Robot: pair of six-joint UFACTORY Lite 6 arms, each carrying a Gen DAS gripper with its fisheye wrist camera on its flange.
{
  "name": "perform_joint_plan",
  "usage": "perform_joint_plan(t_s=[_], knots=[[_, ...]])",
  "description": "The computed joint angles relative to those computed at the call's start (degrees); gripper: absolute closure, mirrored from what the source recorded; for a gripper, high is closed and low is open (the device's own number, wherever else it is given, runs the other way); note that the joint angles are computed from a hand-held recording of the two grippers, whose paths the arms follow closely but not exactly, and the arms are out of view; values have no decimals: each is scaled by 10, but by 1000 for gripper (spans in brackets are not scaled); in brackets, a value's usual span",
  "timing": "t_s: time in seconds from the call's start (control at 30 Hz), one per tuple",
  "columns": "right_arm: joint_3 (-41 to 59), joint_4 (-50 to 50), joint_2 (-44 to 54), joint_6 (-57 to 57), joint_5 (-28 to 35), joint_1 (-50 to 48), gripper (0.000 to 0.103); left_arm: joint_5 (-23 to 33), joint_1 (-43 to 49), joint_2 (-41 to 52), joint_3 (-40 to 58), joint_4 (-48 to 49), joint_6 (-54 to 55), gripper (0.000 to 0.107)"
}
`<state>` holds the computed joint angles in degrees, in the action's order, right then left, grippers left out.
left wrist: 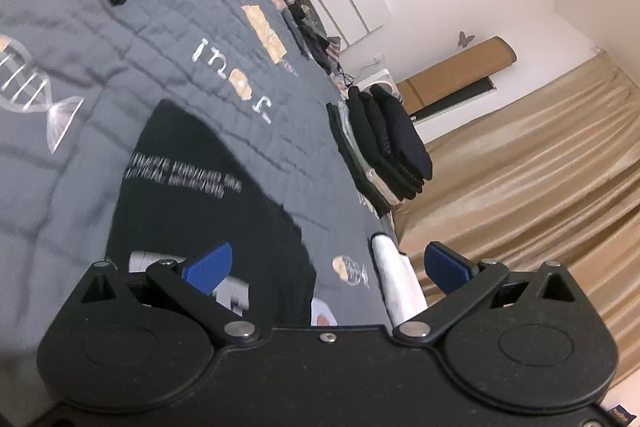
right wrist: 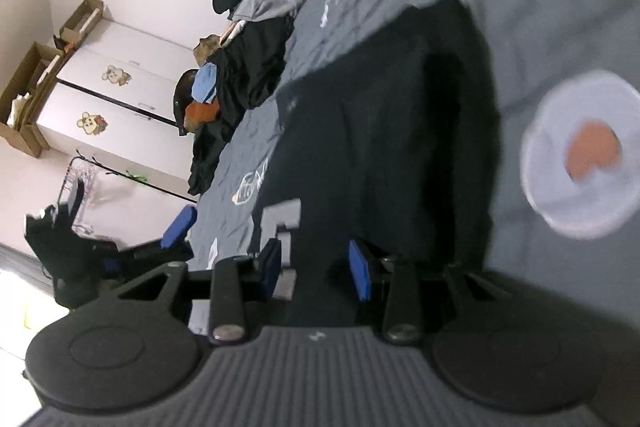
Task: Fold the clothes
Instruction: 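Fold the shirt side inward with the right tool toward the left tool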
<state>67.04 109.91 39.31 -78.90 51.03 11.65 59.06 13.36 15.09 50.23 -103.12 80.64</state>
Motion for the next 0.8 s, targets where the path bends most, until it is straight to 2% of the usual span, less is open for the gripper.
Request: perform_joint_plan(t_s=[0.17, 0.3, 0.4, 0.57, 0.8], knots=[[-135, 41, -104, -46, 1, -15, 67, 8, 21, -60, -86, -5, 35, 4], [-244, 125, -203, -99, 15, -1, 66, 28, 25, -96, -135, -21, 58, 4], [-307, 208, -253, -135, 37, 45, 66, 46, 22, -110, -166, -24, 66, 4], [-374, 359, -285, -185, 45, 145, 66, 68, 12, -115, -211, -18, 75, 4], [-435, 473, -279, -218, 43, 205, 66, 59, -4, -99, -246, -7, 99, 4]])
